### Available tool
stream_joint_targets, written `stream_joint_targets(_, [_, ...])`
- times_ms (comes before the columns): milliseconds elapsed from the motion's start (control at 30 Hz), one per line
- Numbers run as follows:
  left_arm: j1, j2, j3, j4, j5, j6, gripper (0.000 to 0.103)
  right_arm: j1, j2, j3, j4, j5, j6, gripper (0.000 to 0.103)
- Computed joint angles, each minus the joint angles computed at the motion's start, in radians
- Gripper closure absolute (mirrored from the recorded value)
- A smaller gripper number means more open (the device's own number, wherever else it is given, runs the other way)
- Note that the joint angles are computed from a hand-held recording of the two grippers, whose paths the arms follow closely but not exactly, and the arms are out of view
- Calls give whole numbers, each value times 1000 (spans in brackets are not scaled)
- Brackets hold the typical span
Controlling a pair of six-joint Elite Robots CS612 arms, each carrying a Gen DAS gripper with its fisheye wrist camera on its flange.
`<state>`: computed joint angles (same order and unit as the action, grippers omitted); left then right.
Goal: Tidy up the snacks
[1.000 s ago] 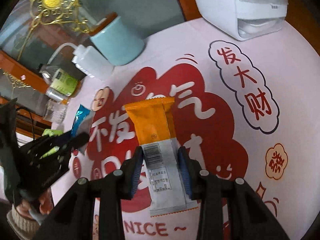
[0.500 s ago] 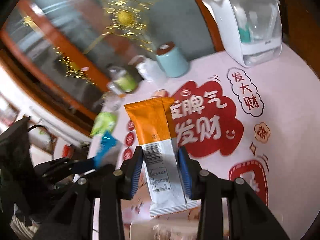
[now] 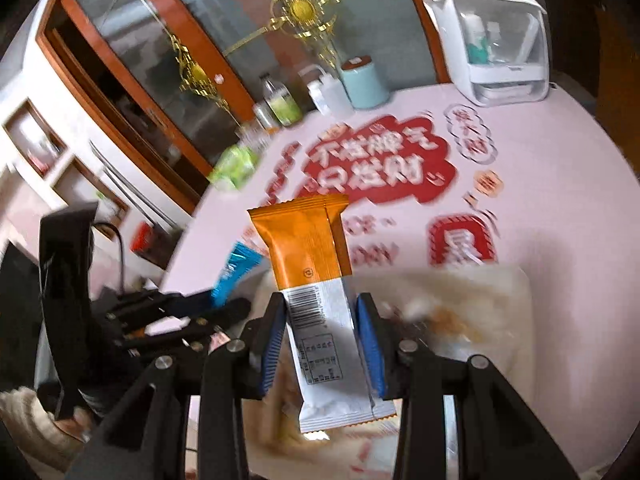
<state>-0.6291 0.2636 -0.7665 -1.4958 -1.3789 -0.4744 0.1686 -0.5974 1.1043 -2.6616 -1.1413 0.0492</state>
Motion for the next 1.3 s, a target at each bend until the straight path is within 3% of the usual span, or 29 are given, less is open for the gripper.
stream_joint_targets(133, [-21,18,-13,69,24,-54,79,0,-17,52,22,-76,-56,66])
stream_joint_targets(400, [-44,37,-18,99,35,-115,78,8,-26,92,41,-190,-104,64])
stream_joint_targets(533, [-50,45,-26,110,42,-148,77,16,-30,95,25,-233,-110,53])
stream_joint_targets(567, [-50,46,-25,113,42,-158,71,16,-32,99,13,-237,-112,49])
stream_joint_targets(667, [-54,50,-35,123,53,-177,9,15,-38,110,-17,-232,-105,43])
stream_joint_targets(800, [-66,71,-85,115,129,-185,9,10,-47,118,-29,-209,-85,36])
stream_joint_targets(1300, [-77,107,-198,145,205,-296,9,12,-81,157,-70,-215,-82,35])
